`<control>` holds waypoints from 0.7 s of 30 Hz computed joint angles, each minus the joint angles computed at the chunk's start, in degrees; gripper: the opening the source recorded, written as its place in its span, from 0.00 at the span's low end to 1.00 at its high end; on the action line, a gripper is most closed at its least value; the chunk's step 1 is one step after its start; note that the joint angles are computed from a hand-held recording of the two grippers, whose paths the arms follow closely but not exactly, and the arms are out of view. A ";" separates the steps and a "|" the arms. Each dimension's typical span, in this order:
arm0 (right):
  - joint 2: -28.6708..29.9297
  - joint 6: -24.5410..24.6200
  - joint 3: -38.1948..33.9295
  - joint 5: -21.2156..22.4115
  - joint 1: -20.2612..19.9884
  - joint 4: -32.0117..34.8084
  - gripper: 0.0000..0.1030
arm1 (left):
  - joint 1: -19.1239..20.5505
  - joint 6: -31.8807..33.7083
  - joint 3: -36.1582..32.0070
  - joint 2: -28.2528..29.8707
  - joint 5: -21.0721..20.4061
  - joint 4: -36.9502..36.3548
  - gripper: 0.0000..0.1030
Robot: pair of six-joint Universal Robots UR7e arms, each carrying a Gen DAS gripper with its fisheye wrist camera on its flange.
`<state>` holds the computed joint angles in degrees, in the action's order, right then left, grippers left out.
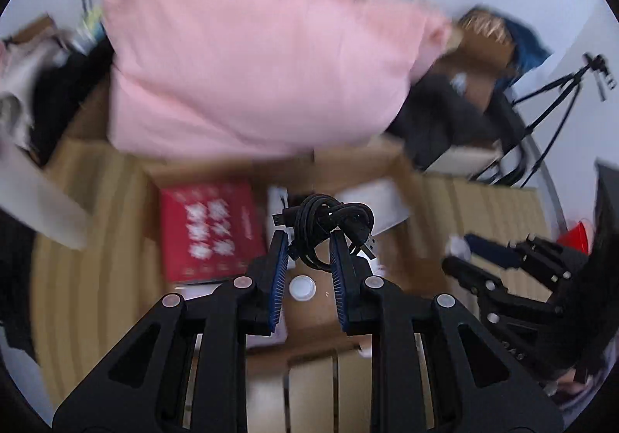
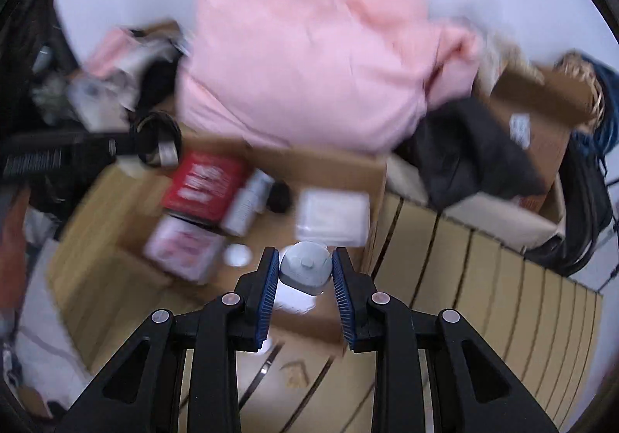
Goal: Organize objects
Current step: 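Lower the black cable and white cap into the tray and open both grippers, then withdraw both grippers from the tray toward the last items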
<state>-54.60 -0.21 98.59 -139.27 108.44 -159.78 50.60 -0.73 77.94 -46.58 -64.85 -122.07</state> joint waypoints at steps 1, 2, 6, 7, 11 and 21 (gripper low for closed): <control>1.46 0.10 -0.86 -1.39 -0.90 -0.04 0.30 | 0.56 0.29 -0.51 1.72 0.34 0.47 0.18; 2.80 1.00 -1.82 -2.28 -1.91 0.18 0.30 | 1.03 0.23 -1.24 3.20 0.09 1.70 0.19; 3.05 2.83 -2.24 1.31 -5.67 0.43 0.57 | 2.03 2.12 -2.46 5.50 0.41 2.29 0.27; 3.07 2.36 -2.32 1.38 -5.81 -0.04 0.74 | 2.05 2.72 -2.13 5.26 0.09 1.67 0.34; 1.97 1.09 -1.01 2.98 -5.15 -4.45 0.78 | 1.05 3.98 2.14 0.91 0.63 -4.14 0.57; -8.53 5.78 6.94 -1.72 7.30 -0.21 0.78 | -7.64 5.33 12.91 -23.05 5.55 1.09 0.83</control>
